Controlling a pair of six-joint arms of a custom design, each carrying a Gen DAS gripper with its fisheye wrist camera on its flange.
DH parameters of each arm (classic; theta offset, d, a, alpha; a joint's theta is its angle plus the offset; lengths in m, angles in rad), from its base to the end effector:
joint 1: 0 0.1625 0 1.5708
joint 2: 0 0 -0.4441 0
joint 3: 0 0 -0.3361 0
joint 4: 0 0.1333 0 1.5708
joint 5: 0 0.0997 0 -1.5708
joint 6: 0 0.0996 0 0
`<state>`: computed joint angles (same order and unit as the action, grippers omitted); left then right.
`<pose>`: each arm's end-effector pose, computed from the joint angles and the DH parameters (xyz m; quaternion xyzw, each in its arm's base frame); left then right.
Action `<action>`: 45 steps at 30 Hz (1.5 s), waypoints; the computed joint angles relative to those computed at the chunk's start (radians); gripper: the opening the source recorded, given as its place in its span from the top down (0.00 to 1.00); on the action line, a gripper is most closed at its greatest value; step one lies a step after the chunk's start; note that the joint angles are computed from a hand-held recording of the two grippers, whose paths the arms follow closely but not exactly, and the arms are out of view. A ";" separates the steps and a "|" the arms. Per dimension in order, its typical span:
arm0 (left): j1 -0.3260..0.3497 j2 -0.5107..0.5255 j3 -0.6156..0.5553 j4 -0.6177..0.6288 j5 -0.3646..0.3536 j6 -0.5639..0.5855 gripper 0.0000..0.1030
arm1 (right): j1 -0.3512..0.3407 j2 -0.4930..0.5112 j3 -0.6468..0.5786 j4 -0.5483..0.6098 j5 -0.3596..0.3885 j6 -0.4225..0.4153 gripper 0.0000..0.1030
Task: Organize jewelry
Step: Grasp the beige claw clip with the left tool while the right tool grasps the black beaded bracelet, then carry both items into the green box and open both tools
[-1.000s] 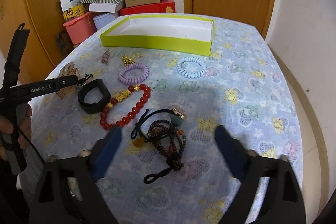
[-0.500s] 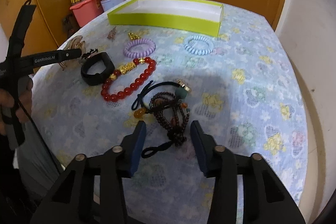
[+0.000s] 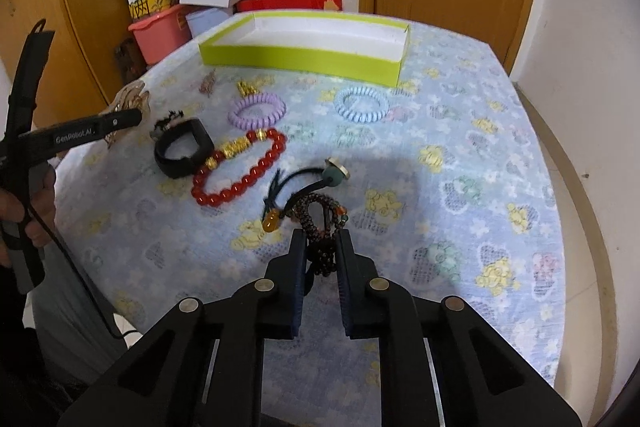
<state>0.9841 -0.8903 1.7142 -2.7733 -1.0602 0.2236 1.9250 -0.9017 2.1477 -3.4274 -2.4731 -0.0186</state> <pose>-0.1986 -0.6275 0.2172 0.3309 0.8921 -0.2239 0.2111 0.2251 -0.4496 0.1989 0.0303 -0.8677 0.3362 0.3648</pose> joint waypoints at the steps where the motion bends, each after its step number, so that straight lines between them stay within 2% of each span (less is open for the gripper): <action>1: -0.001 -0.005 0.004 -0.002 -0.003 0.001 0.56 | 0.005 0.000 -0.002 -0.005 -0.004 -0.003 0.86; 12: -0.024 -0.053 0.034 -0.015 -0.048 0.011 0.56 | 0.062 -0.008 -0.005 -0.107 -0.046 -0.055 0.86; 16: -0.030 -0.062 0.040 -0.022 -0.055 0.013 0.56 | 0.085 -0.002 -0.012 -0.190 -0.068 -0.112 0.86; 24: -0.040 -0.064 0.036 -0.020 -0.072 0.026 0.56 | 0.092 0.002 -0.044 -0.227 -0.079 -0.173 0.86; 36: -0.038 -0.002 -0.074 0.038 -0.126 0.074 0.56 | 0.038 0.012 -0.138 -0.208 0.004 -0.257 0.86; 45: -0.024 0.123 -0.284 0.141 -0.147 0.134 0.56 | -0.045 0.028 -0.277 -0.122 0.092 -0.319 0.86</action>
